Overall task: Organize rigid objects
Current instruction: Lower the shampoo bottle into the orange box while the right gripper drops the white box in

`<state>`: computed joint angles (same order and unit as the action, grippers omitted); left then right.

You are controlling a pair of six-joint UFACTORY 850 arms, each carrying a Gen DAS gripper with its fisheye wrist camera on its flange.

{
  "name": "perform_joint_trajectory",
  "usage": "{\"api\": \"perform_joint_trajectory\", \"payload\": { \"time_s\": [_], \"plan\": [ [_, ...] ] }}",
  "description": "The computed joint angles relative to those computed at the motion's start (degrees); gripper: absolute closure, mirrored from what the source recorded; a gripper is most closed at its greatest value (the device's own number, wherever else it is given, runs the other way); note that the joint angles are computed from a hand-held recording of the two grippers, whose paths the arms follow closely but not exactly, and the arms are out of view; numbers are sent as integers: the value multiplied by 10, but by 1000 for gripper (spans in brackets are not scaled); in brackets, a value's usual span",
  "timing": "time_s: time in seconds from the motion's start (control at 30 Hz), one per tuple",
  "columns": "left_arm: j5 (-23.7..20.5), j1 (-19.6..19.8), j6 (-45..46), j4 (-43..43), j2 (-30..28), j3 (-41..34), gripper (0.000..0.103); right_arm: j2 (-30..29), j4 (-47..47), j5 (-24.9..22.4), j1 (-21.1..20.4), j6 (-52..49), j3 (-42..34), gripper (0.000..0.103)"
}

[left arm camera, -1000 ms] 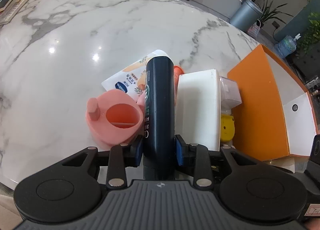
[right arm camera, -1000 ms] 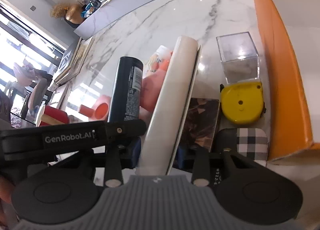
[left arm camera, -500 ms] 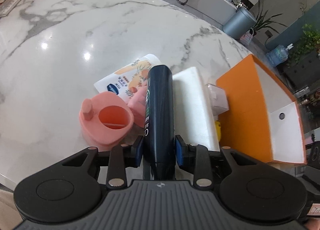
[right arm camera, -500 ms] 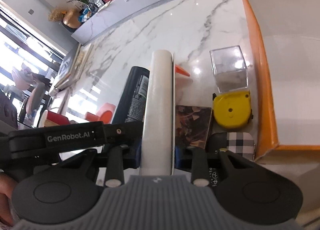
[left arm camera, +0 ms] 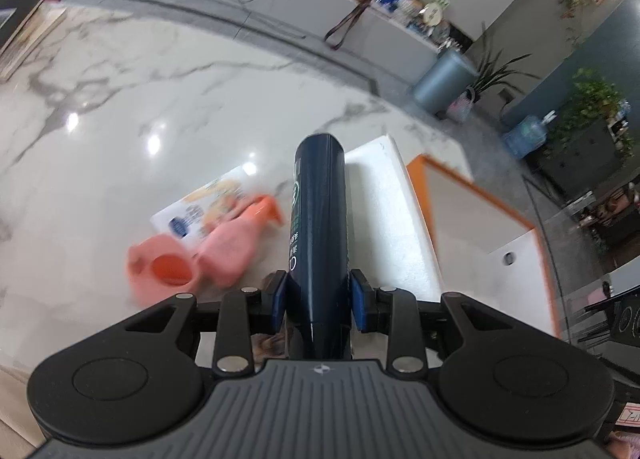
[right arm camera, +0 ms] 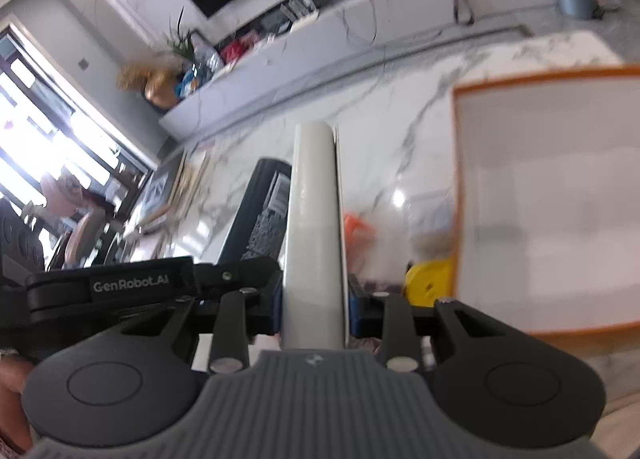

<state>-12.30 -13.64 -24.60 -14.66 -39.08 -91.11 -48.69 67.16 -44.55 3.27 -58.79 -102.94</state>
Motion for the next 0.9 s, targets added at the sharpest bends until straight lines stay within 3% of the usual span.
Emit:
{"api": "perform_joint_trajectory", "payload": {
  "time_s": [0.1,0.37,0.6,0.8,0.9],
  "plan": [
    [-4,-9,-30,37,-6,-25,67,13,16,9,-16,-7,2,73],
    [-56,-31,18,26,-68,-154,67,18,18,35,-59,3,-24,73],
    [-155,-50,49,14,-186,-351,67,-22,19,-15,-85,70,-83,74],
    [-156,-52,58,9,-201,-381,67,-35,45,-33,-100,76,-112,74],
    [-163,-52,30,38,-215,-407,68,-43,51,-14,-104,79,-134,74]
  ]
}}
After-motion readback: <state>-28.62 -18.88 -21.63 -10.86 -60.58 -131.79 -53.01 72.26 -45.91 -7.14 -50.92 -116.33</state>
